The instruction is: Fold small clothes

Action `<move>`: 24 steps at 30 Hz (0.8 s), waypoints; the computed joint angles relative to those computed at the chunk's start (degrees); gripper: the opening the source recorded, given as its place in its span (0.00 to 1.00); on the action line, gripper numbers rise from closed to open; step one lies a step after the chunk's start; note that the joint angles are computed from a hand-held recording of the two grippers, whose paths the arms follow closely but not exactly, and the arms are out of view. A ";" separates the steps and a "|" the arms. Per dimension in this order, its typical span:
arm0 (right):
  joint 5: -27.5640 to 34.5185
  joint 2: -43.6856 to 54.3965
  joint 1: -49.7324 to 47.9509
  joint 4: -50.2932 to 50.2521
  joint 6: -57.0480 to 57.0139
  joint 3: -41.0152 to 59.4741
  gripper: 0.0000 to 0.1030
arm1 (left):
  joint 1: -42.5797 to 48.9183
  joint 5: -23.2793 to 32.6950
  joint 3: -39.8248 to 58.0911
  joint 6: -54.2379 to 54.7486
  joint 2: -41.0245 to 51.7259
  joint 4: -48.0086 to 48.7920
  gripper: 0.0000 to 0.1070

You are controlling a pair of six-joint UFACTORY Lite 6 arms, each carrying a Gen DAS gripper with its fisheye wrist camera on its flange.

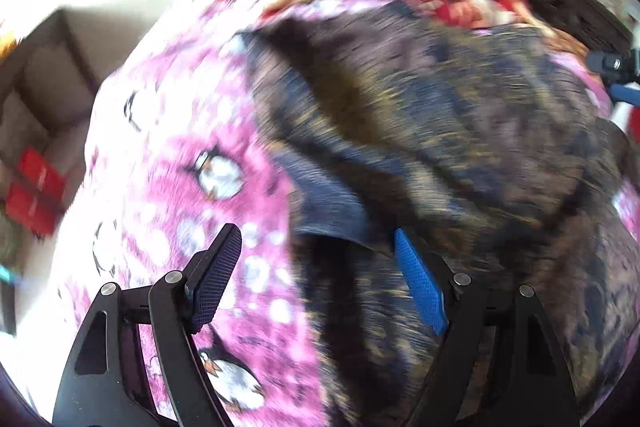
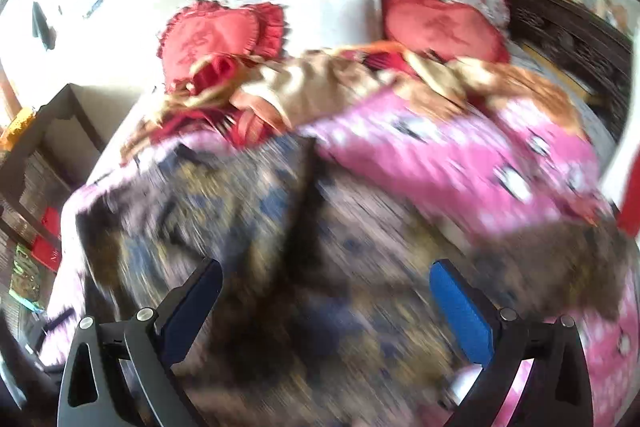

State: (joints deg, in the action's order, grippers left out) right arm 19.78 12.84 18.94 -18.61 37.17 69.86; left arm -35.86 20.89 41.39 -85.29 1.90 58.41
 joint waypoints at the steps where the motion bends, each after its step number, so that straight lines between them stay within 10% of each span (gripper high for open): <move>1: 0.89 5.36 1.15 0.81 -0.72 5.99 1.00 | 1.40 -1.14 -0.42 -1.83 0.58 1.08 0.74; 5: 8.96 22.30 5.44 -2.03 0.20 25.79 0.86 | 4.26 -2.22 -2.06 -8.65 0.38 5.30 0.74; 8: 10.79 30.21 6.74 -6.15 0.02 32.25 0.23 | 6.04 -4.59 -4.84 -13.63 -0.66 9.54 0.74; 10: 3.89 25.48 3.45 0.75 -3.01 24.57 0.18 | 5.11 -4.00 -5.71 -16.83 -1.01 12.91 0.74; 17: -7.44 -8.81 -9.00 38.43 -36.41 -16.74 0.23 | 4.00 -3.40 -5.04 -23.58 1.01 19.36 0.74; 19: -3.24 -12.58 -12.77 40.83 -40.40 -22.89 0.53 | 4.97 -4.57 -5.71 -18.67 -0.70 15.20 0.74; 24: -0.27 -26.95 -15.56 35.42 -36.65 -30.77 0.54 | 6.45 -5.33 -10.49 -7.11 -7.34 4.94 0.74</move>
State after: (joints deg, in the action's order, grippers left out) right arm 19.51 -14.11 3.39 16.81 0.51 39.10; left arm -29.40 15.56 30.90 -92.40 -5.44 63.35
